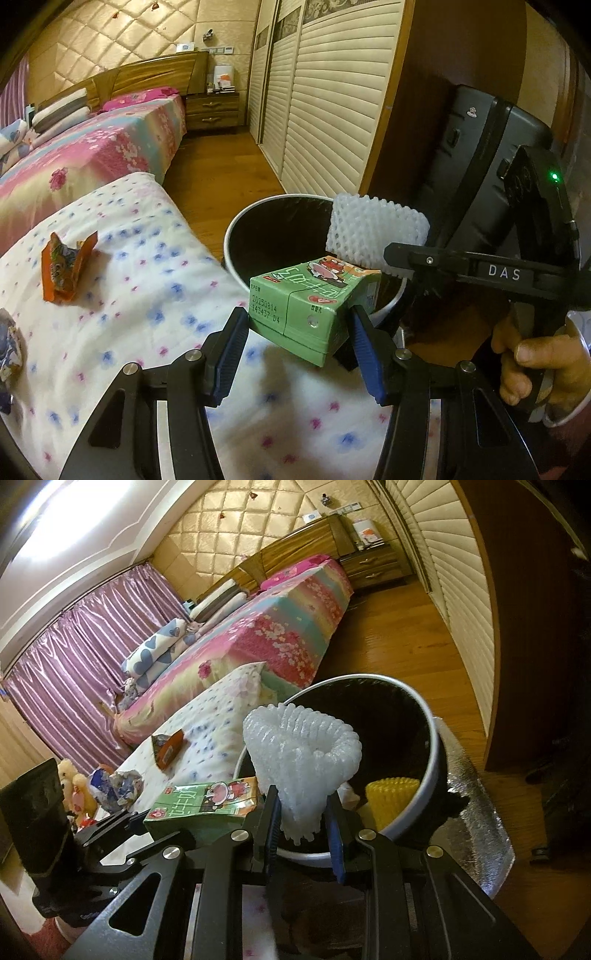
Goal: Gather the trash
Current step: 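Hold the carton and foam net over the bin opening with both tools, then open both tools to drop the carton and foam net into the bin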
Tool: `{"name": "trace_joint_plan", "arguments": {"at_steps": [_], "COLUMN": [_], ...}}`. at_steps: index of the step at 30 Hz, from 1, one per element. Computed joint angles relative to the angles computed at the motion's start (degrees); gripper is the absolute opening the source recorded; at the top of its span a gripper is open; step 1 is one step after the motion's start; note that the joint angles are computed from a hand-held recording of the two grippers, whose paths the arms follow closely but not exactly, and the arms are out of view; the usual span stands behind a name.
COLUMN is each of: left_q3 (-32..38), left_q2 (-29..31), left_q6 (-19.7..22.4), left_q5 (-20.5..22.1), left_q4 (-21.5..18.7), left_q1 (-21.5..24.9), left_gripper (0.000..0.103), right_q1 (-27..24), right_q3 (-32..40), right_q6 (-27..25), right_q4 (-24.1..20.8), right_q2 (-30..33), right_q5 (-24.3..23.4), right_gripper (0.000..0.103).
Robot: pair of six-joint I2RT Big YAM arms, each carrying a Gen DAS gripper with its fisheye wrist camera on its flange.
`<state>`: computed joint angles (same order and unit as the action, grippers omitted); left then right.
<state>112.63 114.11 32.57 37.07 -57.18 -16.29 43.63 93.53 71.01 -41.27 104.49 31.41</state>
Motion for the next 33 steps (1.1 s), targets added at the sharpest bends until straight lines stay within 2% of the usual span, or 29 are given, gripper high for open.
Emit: {"name": "trace_joint_plan", "arguments": {"at_steps": [5,12,21,28,31,32,33], "left_q3": [2.1,5.7,11.9,14.9,15.4,15.8,15.6], "left_q2": [1.4,3.8,7.8,9.7,9.9,10.1,10.0], "left_q6": [-2.3,-6.4,-9.3,-10.5,-11.0,-11.3,-11.6], "left_q5": [-1.6,-4.0,-6.4,-6.0,-6.0,-5.4,-4.9], "left_q4": [0.3,0.4,-1.7,-3.5,-4.4,-4.7,-4.5], "left_q1": [-1.3,-2.8,-4.4,-4.7,-4.5,-4.3,-4.1], "left_gripper": [0.054,0.054,0.054,0.056,0.057,0.057,0.057], "right_q1": [-0.7,-2.3,-3.8,-4.5,-4.7,-4.7,-4.6], "right_q3": [-0.4,-0.6,-0.6,-0.2,-0.6,-0.6,-0.6], "right_q6": [-0.3,-1.0,-2.6,-3.2,-2.7,-2.5,-2.3], "right_q4": [-1.4,-3.3,-4.0,-4.9,-5.0,-5.1,-5.3], "right_q2": [-0.7,-0.7,-0.6,-0.3,-0.6,-0.7,-0.8], "right_q5": [0.5,-1.3,-3.4,-4.4,-4.4,-4.0,-3.4], "right_gripper": [0.023,0.023,0.024,0.027,0.051,0.064,0.068]}}
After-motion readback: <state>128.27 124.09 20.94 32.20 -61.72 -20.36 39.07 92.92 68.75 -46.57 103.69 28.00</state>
